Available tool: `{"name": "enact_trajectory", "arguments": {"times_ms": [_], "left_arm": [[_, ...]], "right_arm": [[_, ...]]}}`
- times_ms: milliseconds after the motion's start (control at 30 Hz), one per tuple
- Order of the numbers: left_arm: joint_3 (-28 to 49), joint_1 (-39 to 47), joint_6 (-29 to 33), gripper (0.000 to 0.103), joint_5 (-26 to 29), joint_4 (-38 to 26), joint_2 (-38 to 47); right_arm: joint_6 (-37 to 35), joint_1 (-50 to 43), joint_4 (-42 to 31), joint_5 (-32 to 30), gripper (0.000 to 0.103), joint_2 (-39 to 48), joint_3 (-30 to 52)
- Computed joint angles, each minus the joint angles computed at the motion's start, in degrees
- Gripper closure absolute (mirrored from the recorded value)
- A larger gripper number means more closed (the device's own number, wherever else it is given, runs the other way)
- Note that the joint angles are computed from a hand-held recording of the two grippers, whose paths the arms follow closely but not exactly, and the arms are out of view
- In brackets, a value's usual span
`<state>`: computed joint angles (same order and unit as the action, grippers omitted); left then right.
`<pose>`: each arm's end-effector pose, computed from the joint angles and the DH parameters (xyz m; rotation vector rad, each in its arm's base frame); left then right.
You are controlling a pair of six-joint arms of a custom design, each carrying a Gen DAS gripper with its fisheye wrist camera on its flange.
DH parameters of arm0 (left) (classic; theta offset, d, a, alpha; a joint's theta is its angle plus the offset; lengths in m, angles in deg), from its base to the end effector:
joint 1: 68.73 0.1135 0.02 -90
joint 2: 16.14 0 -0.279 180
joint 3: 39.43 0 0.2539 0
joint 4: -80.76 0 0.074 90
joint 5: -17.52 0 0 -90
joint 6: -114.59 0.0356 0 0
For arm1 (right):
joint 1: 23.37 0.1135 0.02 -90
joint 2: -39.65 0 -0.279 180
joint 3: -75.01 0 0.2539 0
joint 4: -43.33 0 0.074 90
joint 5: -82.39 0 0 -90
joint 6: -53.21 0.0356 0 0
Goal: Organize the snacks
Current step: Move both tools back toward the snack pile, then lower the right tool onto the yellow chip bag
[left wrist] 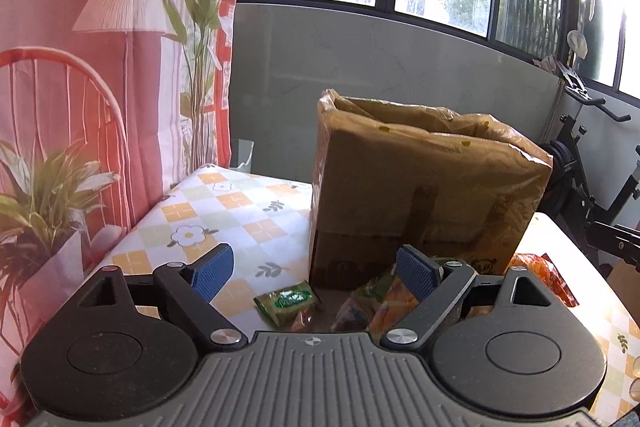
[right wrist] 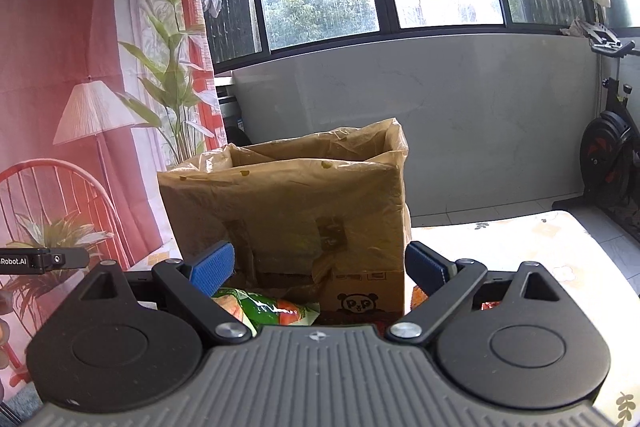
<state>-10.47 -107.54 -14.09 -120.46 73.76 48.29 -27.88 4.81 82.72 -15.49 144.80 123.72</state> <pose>0.1557 -0.0913 0.1518 -0.3905 2.0051 0.1434 0.2954 0.1638 0.1392 -0.4141 1.8601 0.5718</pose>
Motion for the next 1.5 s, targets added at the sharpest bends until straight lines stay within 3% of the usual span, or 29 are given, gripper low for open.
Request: {"name": "enact_trajectory", "arguments": {"times_ms": [267,733,933,1300,1400,1500], "left_arm": [[-4.1,0.7,-0.4,0.013,5.3,9.3,8.3],[-2.8,0.4,0.6,0.013,17.5,22.4,28.2],[-2.2,0.3,0.1,0.013,17.8,25.4,33.3],[-2.3,1.4,-0.1,0.013,16.8,25.4,32.9],[-2.2,1.7,-0.1,0.013,16.6,25.3,33.3],[-2.0,1.9,0.2,0.013,16.5,25.2,33.6]], "right_arm": [[0.8,6.2,9.6,8.8,0.009,6.7,-7.9],[1.3,6.7,8.6,13.1,0.009,11.3,-7.3],[1.1,6.7,8.5,13.7,0.009,11.6,-7.4],[-1.4,7.0,9.9,17.0,0.009,13.5,-6.8],[-4.4,6.3,8.7,18.9,0.009,15.4,-3.9],[-5.9,4.5,6.8,16.7,0.009,17.2,-0.5]]}}
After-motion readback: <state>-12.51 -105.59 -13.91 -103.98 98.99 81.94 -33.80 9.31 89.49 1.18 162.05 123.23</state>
